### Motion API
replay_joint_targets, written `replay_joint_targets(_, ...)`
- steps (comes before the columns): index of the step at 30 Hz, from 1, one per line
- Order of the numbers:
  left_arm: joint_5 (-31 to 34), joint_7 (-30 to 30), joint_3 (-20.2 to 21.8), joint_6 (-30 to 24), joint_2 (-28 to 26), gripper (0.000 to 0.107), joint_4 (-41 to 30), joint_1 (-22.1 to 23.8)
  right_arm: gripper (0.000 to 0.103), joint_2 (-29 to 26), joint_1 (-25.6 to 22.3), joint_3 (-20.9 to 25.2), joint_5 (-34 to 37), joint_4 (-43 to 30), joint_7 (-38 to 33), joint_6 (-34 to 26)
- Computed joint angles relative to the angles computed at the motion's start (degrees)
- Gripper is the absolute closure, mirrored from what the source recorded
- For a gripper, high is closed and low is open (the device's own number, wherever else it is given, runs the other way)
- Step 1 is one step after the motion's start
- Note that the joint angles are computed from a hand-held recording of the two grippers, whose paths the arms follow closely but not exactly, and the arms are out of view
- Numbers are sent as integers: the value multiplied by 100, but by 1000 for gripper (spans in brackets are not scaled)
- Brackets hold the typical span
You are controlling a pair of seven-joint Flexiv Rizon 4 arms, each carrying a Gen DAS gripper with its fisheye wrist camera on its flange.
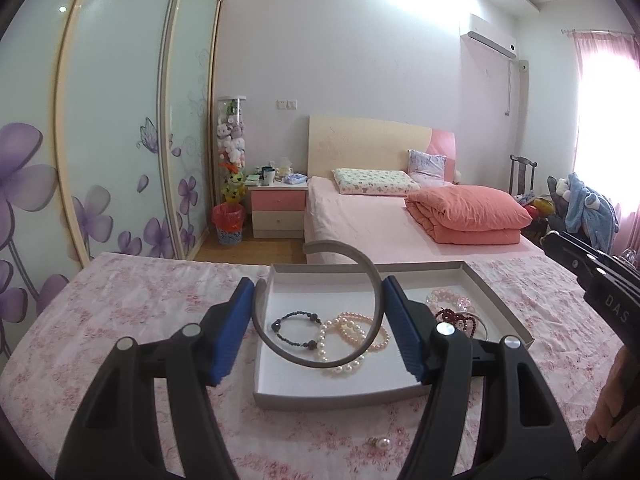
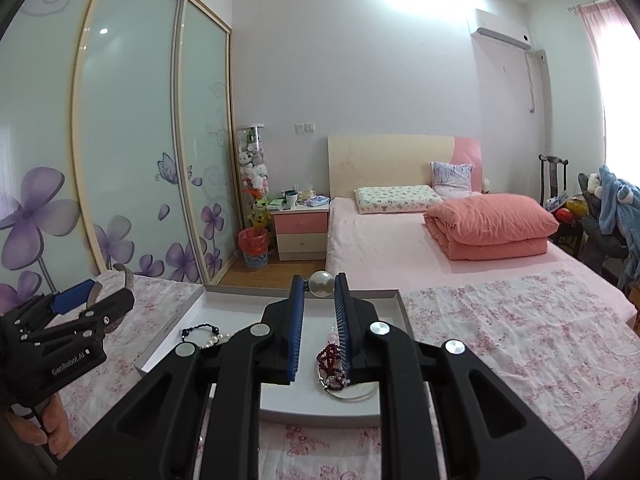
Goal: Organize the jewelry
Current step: 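Lower into the tray and open both tools to release cuff and earring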
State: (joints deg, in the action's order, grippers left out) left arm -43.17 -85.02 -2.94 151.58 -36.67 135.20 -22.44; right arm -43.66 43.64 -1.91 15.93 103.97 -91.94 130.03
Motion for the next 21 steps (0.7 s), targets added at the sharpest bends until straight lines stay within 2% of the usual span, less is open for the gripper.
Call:
replay_joint_targets(5, 337, -49, -1, -390, -135, 43, -248, 250, 86, -213, -35, -82, -159, -388, 196, -529)
replay_joint_targets(10, 580, -61, 55, -862, -288, 43, -527, 426, 86, -457, -230, -53, -602, -758, 693, -1160)
replay_joint_targets(21, 929, -33, 185, -1595, -526, 43, -965, 572, 86, -749, -422, -129, -1519, -1023, 1657, -1880)
